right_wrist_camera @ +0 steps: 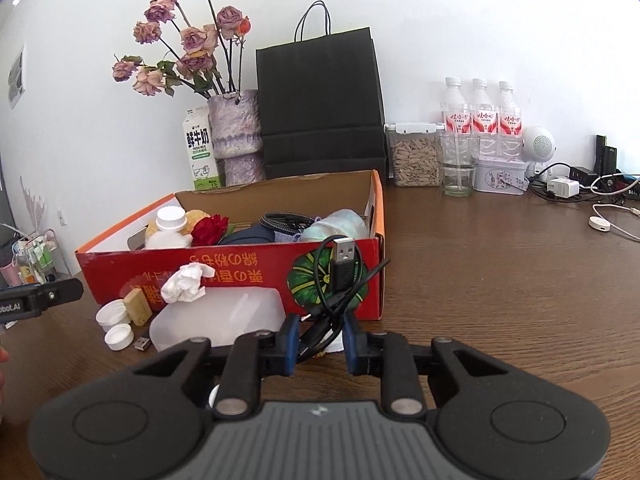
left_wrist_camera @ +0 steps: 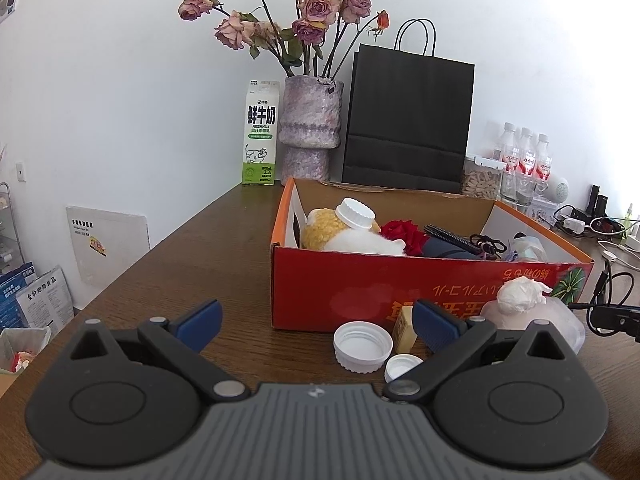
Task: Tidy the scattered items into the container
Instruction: 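Hold the USB cable with the right gripper while the left grasps a white bottle cap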
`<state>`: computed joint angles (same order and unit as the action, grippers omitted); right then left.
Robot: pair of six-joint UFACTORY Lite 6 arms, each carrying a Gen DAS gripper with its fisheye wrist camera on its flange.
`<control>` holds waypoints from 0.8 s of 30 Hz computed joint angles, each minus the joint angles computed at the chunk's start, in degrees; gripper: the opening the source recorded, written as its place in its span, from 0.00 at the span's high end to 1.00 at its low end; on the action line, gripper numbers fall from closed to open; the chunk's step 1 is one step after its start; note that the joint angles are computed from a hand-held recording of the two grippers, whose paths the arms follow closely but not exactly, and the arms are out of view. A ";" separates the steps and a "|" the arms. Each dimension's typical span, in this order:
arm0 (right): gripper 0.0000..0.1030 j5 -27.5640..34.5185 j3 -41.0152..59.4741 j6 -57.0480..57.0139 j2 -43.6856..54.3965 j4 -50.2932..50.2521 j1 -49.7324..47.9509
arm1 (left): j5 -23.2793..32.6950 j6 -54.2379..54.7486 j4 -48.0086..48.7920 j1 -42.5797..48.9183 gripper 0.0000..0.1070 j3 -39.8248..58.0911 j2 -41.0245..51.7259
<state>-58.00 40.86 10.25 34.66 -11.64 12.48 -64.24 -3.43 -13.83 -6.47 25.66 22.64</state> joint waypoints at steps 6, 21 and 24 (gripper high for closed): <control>0.79 -2.23 -1.23 -0.55 -0.44 0.49 0.11 | 3.63 2.74 -3.33 -1.71 0.04 1.79 0.23; 0.79 -3.18 -1.78 -0.71 -0.48 1.34 0.62 | 18.06 8.77 -6.72 -2.35 0.04 13.34 5.54; 0.79 -3.29 -1.87 -0.70 -0.48 1.30 0.58 | 19.99 9.30 -7.31 -2.07 0.08 15.22 6.48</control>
<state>-61.29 38.98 9.55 34.19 -10.34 13.06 -44.25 5.88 -21.14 -8.54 40.88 29.13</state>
